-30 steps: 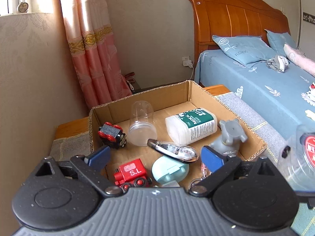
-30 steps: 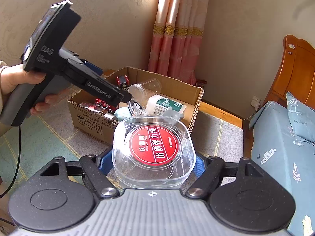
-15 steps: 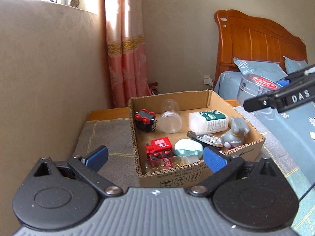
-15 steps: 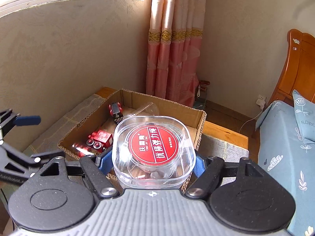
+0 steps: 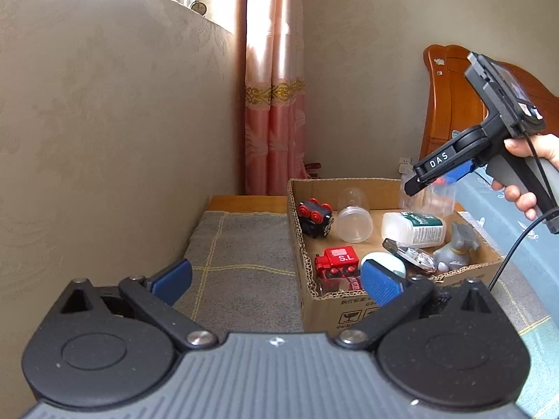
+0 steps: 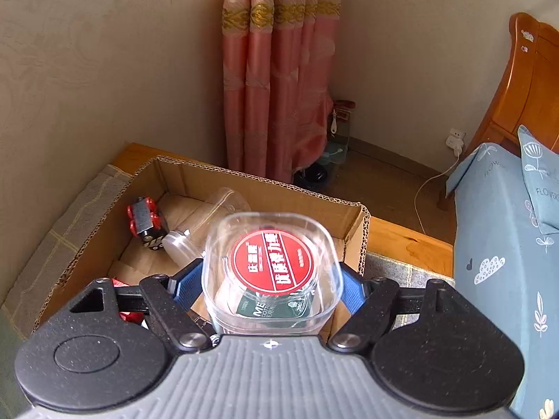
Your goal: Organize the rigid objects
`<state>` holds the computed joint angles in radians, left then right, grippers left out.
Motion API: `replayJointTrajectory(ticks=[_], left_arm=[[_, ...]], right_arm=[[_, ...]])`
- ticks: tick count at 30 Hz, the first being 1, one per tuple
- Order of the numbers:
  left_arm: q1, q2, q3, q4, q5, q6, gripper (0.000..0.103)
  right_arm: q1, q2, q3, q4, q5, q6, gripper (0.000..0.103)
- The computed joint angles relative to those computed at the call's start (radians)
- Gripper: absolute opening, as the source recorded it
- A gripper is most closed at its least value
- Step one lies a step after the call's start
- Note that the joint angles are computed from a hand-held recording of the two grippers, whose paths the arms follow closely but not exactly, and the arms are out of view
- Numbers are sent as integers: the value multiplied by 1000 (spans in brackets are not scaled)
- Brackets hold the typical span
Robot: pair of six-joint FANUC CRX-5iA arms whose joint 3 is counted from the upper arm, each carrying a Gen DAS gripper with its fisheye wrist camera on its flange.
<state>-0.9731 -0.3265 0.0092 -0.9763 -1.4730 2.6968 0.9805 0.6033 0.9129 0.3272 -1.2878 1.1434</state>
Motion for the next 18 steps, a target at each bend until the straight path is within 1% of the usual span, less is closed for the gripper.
replayJointTrajectory(ticks=[1,5,6,10,11,14,15,18], left_arm=[[-2,0,0,-3,-3,3,102],[-7,7,11,-8,-15,5,102],[-8,10,14,-6,-17,0,102],[-5,30,37,9,-23,-24,102],[-7,36,45,12,-27,-29,102],[-11,53,69,19,-41,-47,102],[-9,58,77,25,-43,-55,102],[1,77,104,49,-54,-81,102]], right_arm=[[0,-3,-7,6,-1,-4,85],[6,-72,-112,24,54,-34,99],[8,-87,-132,27,65,-37,100],[24,-138,-193,44,80,-48,101],[32,-150,-205,52,76,-54,103],[58,-174,-234,86,43,-90,103],[71,-180,-241,105,18,-112,103],[116,-233,-328,168,-3,-189,103]])
